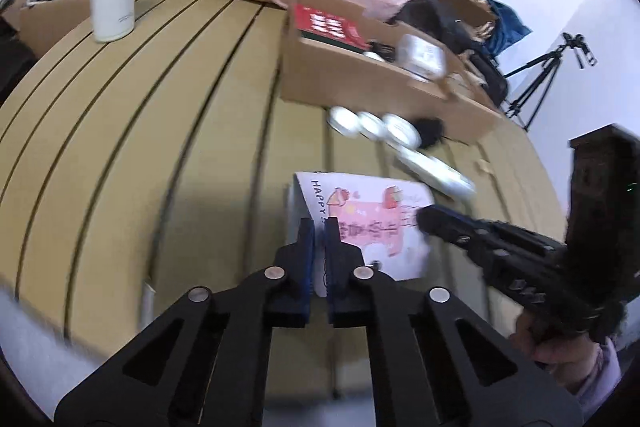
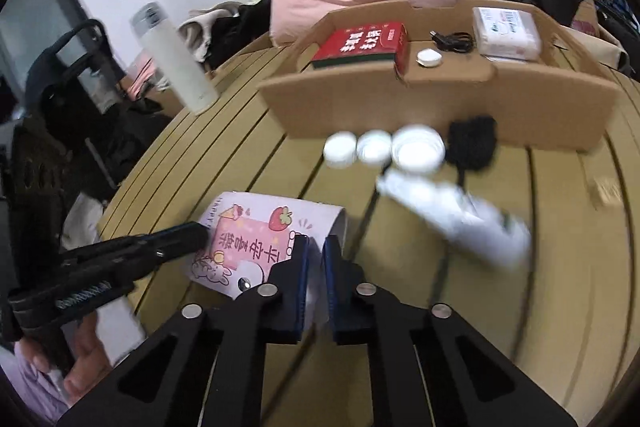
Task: Organize objects
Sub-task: 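Grasp the pink-and-white card pack with the right gripper, then lift the card pack into the cardboard tray and release it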
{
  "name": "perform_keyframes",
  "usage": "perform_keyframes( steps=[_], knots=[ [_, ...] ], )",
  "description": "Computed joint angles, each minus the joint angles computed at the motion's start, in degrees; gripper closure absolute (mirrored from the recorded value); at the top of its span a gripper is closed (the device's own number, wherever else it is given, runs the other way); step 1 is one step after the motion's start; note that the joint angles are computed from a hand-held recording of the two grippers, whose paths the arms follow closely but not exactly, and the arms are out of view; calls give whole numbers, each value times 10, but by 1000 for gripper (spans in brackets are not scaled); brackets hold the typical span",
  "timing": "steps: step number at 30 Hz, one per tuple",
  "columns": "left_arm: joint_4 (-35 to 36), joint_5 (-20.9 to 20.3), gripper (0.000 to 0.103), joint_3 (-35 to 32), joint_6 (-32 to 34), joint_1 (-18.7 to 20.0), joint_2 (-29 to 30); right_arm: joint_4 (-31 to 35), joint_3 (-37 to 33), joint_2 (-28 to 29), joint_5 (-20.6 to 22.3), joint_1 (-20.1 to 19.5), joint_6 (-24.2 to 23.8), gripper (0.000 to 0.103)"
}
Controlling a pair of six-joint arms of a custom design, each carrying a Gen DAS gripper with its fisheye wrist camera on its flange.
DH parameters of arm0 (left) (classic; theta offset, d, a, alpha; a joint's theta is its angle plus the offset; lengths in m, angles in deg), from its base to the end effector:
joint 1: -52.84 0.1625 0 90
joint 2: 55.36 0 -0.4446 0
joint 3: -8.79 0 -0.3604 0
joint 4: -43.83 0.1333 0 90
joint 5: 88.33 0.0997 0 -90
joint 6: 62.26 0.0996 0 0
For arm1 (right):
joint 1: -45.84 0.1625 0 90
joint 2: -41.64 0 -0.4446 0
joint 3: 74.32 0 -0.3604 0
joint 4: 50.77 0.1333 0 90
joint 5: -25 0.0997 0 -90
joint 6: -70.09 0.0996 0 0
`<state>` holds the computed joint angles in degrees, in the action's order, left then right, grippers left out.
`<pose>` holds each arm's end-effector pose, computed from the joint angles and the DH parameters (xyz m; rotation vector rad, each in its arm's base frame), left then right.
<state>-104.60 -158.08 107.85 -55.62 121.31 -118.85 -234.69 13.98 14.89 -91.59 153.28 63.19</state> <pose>-0.0714 -0.6381 0.3033 0.5790 2.7199 -0.6214 0.2946 -0.6418 0.0239 0.3766 -2.5987 0.8140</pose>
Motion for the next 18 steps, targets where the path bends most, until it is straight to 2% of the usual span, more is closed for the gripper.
perform_keyframes(
  steps=[2, 4, 9, 14, 18],
  knots=[
    [-7, 3, 103, 51, -23, -19, -30, -22, 49, -17, -24, 11, 1, 96],
    [-6, 7, 103, 91, -39, -37, -51, -41, 98, -39, -27, 13, 22, 97],
    [13, -10, 103, 129, -64, -74, -83, -94, 199, -93, -42, 26, 61, 99],
    [4, -11, 103, 128, -51, -97, -86, -142, 241, -123, -50, 36, 59, 99],
    [23, -3, 103, 90, -62, -101, -69, -129, 234, -139, -21, 29, 60, 99]
  ],
)
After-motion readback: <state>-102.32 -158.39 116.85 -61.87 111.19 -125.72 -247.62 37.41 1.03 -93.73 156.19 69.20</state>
